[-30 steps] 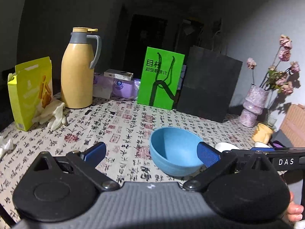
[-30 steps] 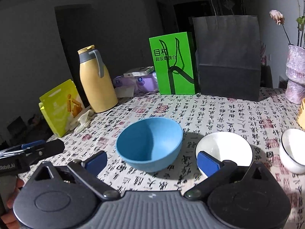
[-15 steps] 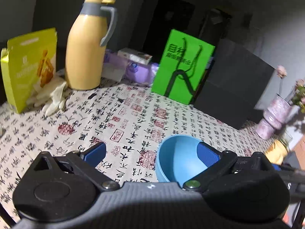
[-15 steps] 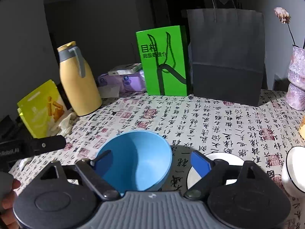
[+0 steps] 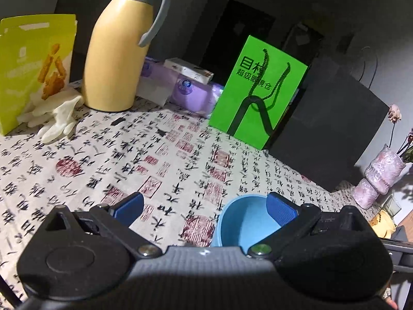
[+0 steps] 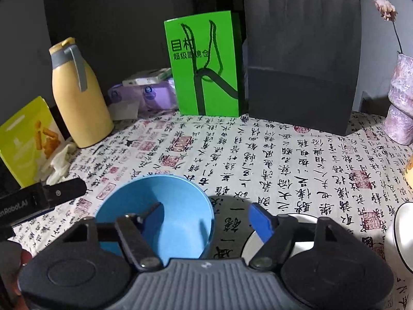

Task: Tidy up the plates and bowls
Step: 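Bring both grippers to the blue bowl rim and close them on it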

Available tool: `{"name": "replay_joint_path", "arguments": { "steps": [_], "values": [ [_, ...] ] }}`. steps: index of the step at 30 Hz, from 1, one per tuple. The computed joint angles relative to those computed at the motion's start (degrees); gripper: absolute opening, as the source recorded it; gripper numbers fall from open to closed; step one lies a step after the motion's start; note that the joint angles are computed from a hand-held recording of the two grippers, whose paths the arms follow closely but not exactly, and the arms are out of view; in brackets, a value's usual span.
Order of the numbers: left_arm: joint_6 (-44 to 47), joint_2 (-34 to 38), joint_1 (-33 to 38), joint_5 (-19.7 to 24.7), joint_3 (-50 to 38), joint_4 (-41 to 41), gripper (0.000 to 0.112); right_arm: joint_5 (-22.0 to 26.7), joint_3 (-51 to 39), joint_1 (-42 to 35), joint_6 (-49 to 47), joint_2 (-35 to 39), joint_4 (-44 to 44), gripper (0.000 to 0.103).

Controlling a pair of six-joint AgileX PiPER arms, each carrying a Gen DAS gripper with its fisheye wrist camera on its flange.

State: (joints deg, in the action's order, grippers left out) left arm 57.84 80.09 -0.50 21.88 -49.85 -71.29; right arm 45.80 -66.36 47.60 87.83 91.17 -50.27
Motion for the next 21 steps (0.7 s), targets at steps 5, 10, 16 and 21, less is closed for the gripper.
{"name": "replay_joint_path", "arguments": {
  "steps": [5, 10, 16, 21],
  "values": [
    [13.8, 1.9, 0.4, 1.1, 1.4, -12.2, 0.103, -0.1, -1.3, -1.3, -1.5, 2.2, 1.0, 0.065],
    [15.6, 3.5, 0.2, 1.2, 1.3, -12.2, 0.098, -1.1, -2.1, -2.7, -2.9, 4.0, 2.5, 0.052],
    [14.8, 4.6, 1.9, 4.0, 1.1, -10.7, 0.097, -0.8, -3.6, -3.3, -5.2, 6.0, 4.1, 0.050],
    [10.2, 5.6, 1.9, 5.3, -0.1, -5.5, 0.090, -0.3, -4.8, -3.4, -7.6, 7.1, 5.5, 0.048]
  ]
}}
